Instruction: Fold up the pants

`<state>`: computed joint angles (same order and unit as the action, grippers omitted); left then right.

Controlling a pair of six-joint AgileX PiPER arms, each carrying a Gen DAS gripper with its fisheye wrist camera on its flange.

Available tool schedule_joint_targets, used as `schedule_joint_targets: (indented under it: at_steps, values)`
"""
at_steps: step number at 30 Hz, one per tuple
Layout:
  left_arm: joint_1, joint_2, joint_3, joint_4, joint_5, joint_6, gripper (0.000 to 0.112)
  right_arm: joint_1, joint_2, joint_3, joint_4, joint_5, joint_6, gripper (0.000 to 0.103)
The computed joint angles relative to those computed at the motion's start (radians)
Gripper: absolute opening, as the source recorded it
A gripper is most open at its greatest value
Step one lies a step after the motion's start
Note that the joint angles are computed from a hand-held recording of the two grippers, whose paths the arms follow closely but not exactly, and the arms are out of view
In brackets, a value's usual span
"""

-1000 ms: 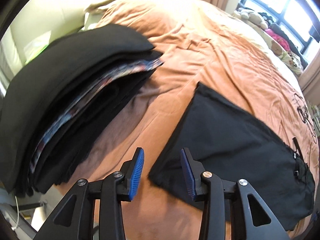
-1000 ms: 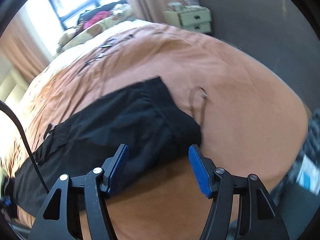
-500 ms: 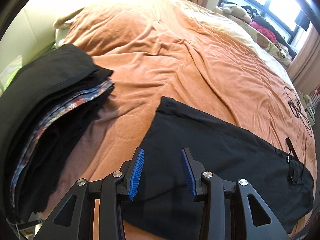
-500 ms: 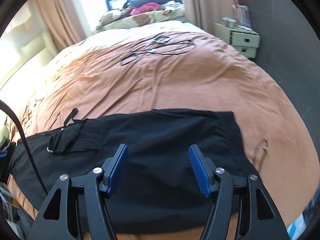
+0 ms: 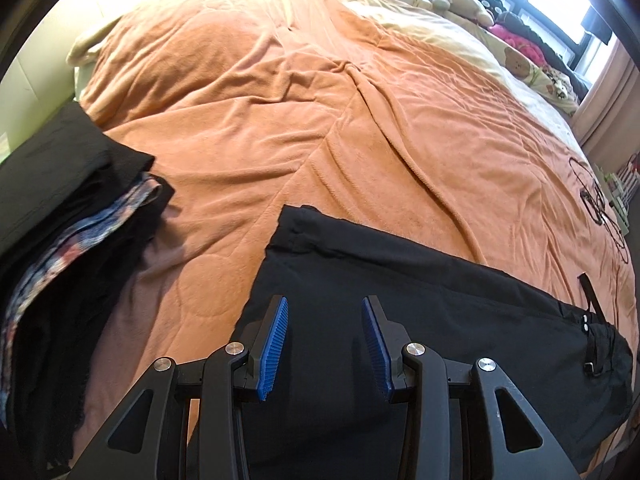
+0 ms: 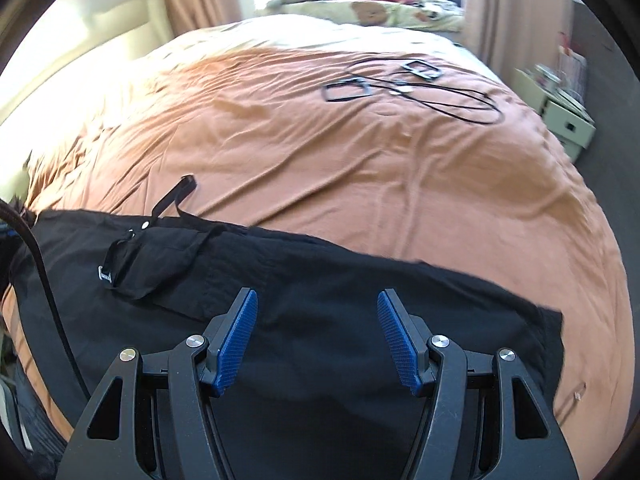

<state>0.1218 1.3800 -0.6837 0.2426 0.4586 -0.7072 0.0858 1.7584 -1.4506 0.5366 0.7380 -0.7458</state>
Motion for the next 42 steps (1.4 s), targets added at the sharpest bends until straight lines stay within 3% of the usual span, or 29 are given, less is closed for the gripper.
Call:
schedule_joint_targets:
  at_steps: [14, 18, 23, 27, 29, 33, 40, 42]
  values:
    - [0.055, 0.169, -0.072, -0.019, -0.067, 0.064, 0.041, 0.211, 0.299, -0.383, -0.268, 0.096, 0.143, 0.061]
    - [0.069, 0.198, -0.084, -0.034, -0.084, 0.090, 0.041, 0.237, 0.397, -0.535, -0.287, 0.176, 0.155, 0.060]
    - [0.080, 0.220, -0.100, -0.036, -0.094, 0.108, 0.041, 0.258, 0.501, -0.697, -0.314, 0.285, 0.124, 0.053]
    - [0.090, 0.218, -0.100, -0.033, -0.108, 0.104, 0.041, 0.266, 0.580, -0.826, -0.330, 0.383, 0.107, 0.037]
    - [0.104, 0.209, -0.094, -0.060, -0.119, 0.133, 0.041, 0.279, 0.574, -0.810, -0.358, 0.363, 0.099, 0.031]
    - [0.103, 0.212, -0.101, 0.027, -0.109, 0.055, 0.041, 0.309, 0.535, -0.734, -0.419, 0.296, 0.107, 0.012]
    - [0.116, 0.273, -0.145, 0.021, -0.111, 0.112, 0.041, 0.327, 0.436, -0.582, -0.466, 0.187, 0.152, 0.007]
    - [0.109, 0.285, -0.150, 0.039, -0.120, 0.112, 0.035, 0.335, 0.408, -0.537, -0.486, 0.144, 0.180, 0.007]
